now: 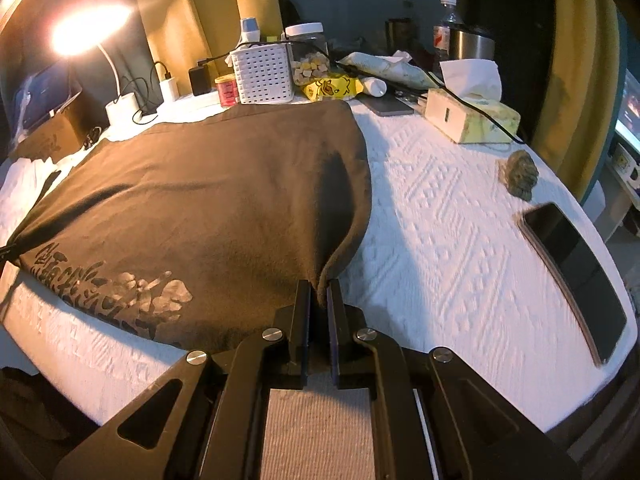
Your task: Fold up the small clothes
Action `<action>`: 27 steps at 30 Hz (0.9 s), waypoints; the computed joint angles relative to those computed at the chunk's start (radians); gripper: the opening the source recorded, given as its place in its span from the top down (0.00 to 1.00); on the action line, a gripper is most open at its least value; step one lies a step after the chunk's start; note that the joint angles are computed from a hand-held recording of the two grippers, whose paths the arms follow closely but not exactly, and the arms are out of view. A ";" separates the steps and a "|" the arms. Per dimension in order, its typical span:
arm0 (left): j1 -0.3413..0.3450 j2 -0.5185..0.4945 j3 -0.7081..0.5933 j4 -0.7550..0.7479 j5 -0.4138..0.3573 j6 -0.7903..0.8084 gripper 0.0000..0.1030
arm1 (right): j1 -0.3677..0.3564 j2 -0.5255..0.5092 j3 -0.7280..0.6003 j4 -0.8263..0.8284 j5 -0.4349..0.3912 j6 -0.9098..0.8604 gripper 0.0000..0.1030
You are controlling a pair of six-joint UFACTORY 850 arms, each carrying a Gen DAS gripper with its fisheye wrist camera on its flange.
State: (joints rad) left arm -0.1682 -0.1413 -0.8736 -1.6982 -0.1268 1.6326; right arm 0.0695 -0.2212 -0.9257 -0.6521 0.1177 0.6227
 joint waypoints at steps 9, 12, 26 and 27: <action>0.002 0.012 0.029 0.281 0.003 -0.279 0.94 | 0.005 0.011 0.033 0.069 -0.013 -0.073 0.92; 0.008 0.017 0.028 0.299 -0.010 -0.308 0.92 | -0.004 0.010 0.033 -0.053 -0.006 0.061 0.92; 0.014 -0.002 -0.028 0.414 0.043 -0.470 0.62 | -0.037 0.022 0.019 -0.037 -0.021 0.074 0.80; 0.014 -0.008 -0.036 0.454 0.039 -0.511 0.62 | -0.044 0.020 0.018 -0.101 -0.015 0.148 0.80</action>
State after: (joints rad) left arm -0.1545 -0.1495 -0.9092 -1.2441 -0.0877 1.1217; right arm 0.0254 -0.2014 -0.9074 -0.7533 0.1029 0.7710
